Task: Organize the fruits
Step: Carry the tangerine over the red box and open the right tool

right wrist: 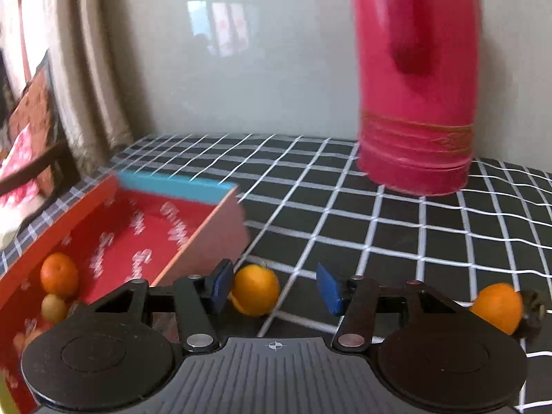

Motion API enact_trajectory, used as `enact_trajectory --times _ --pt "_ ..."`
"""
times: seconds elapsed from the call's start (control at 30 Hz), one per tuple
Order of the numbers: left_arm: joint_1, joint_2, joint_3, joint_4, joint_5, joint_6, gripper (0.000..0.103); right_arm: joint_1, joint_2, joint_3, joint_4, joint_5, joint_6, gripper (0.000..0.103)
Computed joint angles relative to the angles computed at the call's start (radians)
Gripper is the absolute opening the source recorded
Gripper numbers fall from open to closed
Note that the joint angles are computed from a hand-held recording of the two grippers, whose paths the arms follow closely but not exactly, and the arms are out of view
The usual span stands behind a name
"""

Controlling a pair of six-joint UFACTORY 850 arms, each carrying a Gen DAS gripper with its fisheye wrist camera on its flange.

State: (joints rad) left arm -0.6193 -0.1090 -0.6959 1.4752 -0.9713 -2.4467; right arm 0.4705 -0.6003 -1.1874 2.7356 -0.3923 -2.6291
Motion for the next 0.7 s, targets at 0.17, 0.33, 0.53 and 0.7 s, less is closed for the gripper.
enact_trajectory --times 0.17,0.33,0.53,0.7 --pt "-0.005 0.0 0.002 -0.004 -0.02 -0.008 0.096 0.008 -0.001 0.012 -0.051 -0.03 0.058 0.031" --pt "0.001 0.0 -0.001 -0.032 -0.028 -0.013 0.096 0.014 0.005 0.018 -0.021 -0.022 0.04 0.031" --pt "0.004 0.006 0.003 -0.033 -0.02 -0.008 0.096 0.022 0.061 0.079 0.135 -0.115 -0.091 0.031" --pt "0.0 -0.003 -0.005 -0.03 -0.014 0.003 0.096 0.034 0.102 0.109 -0.062 -0.194 0.05 0.031"
